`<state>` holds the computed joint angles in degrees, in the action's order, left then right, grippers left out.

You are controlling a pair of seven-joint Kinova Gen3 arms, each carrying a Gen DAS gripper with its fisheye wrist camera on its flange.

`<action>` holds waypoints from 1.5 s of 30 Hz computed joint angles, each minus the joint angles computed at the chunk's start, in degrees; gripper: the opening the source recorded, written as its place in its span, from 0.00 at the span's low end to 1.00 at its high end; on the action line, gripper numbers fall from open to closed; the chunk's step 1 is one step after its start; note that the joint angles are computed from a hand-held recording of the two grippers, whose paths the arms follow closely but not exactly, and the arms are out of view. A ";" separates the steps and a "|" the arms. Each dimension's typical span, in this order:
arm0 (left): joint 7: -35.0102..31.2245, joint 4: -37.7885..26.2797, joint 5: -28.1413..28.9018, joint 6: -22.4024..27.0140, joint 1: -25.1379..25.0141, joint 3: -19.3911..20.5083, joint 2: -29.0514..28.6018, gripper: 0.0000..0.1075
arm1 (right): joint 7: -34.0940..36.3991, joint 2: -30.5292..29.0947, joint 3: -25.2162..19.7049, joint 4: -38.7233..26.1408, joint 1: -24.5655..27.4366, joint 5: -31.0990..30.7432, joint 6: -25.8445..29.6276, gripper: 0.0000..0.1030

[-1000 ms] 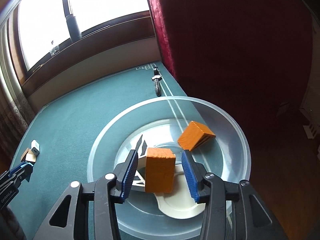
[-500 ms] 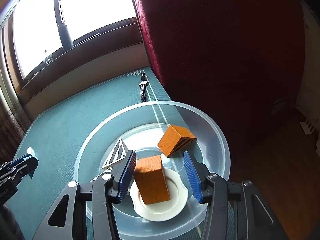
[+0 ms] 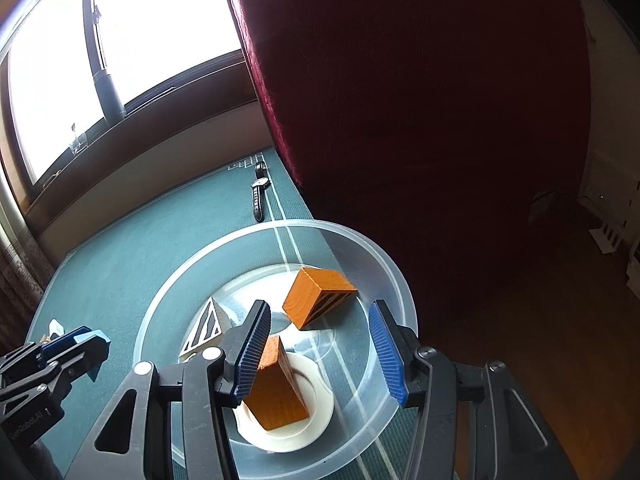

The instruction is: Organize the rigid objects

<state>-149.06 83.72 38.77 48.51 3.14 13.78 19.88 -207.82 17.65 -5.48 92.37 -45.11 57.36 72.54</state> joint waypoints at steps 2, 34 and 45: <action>0.23 -0.61 -0.11 0.59 0.42 0.24 0.53 0.29 | -0.13 -0.01 0.05 0.02 -0.04 0.24 -0.01 0.53; -2.89 1.23 5.15 -2.02 -3.37 0.29 1.39 0.57 | 3.05 4.37 1.09 -4.79 -4.75 3.70 5.89 0.71; -4.52 2.12 7.40 -2.31 -6.68 -0.56 1.01 0.58 | 9.24 8.28 2.38 -10.71 -8.56 6.43 9.37 0.78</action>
